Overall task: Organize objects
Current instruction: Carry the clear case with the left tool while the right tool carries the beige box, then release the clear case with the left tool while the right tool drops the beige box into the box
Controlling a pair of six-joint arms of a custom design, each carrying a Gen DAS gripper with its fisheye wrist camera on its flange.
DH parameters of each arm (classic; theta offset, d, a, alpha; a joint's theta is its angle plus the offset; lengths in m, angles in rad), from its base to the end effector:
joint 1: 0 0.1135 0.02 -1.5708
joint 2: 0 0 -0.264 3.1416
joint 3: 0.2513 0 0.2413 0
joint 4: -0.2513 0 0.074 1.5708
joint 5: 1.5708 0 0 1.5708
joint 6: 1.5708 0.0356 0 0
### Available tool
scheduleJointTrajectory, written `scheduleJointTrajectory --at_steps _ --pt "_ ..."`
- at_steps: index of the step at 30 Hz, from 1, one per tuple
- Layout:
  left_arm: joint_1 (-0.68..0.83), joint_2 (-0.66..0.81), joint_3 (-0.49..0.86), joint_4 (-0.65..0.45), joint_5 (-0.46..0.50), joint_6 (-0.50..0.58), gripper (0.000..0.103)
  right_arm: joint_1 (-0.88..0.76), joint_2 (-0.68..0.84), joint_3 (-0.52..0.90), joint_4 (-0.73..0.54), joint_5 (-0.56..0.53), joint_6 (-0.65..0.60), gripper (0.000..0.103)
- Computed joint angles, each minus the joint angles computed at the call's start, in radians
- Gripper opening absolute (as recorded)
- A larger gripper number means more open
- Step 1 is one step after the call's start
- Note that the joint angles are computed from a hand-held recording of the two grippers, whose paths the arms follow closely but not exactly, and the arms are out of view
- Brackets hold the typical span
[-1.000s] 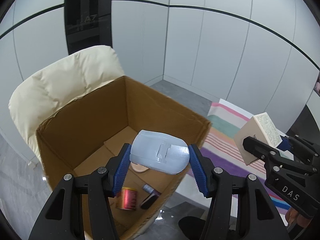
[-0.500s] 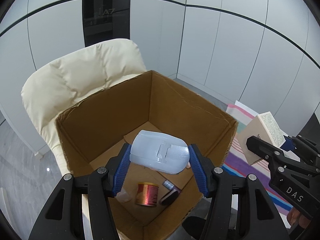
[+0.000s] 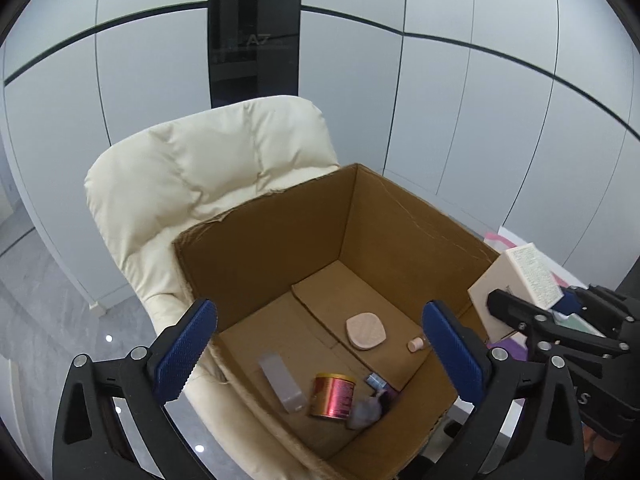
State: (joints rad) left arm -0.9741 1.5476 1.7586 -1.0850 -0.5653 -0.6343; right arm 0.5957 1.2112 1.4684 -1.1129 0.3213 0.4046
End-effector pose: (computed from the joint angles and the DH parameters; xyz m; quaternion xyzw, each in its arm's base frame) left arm 0.1825 -0.2347 0.4052 0.0588 0.9057 -0.0543 0.4162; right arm 0.1789 0.1077 0.3967 -0.0325 0.9258 0.0342 0.3750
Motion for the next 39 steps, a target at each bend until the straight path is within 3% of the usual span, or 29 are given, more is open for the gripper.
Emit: scheduleJointTrajectory --at_steps 24,29,31,39 --pt "0.143 -0.219 -0.186 -0.045 0.007 0.008 0.103 0.154 0.210 0.096 0.070 -0.007 0.073 0.049" --pt "0.149 -0.222 -0.185 -0.048 0.008 0.014 0.103 0.154 0.206 0.096 0.075 -0.009 0.099 0.085" --pt "0.150 -0.220 -0.186 -0.044 0.010 0.020 0.103 0.153 0.202 0.095 0.078 -0.003 0.108 0.093" --pt "0.131 -0.193 -0.169 -0.047 0.007 0.009 0.103 0.131 0.200 0.104 0.041 0.016 0.122 0.100"
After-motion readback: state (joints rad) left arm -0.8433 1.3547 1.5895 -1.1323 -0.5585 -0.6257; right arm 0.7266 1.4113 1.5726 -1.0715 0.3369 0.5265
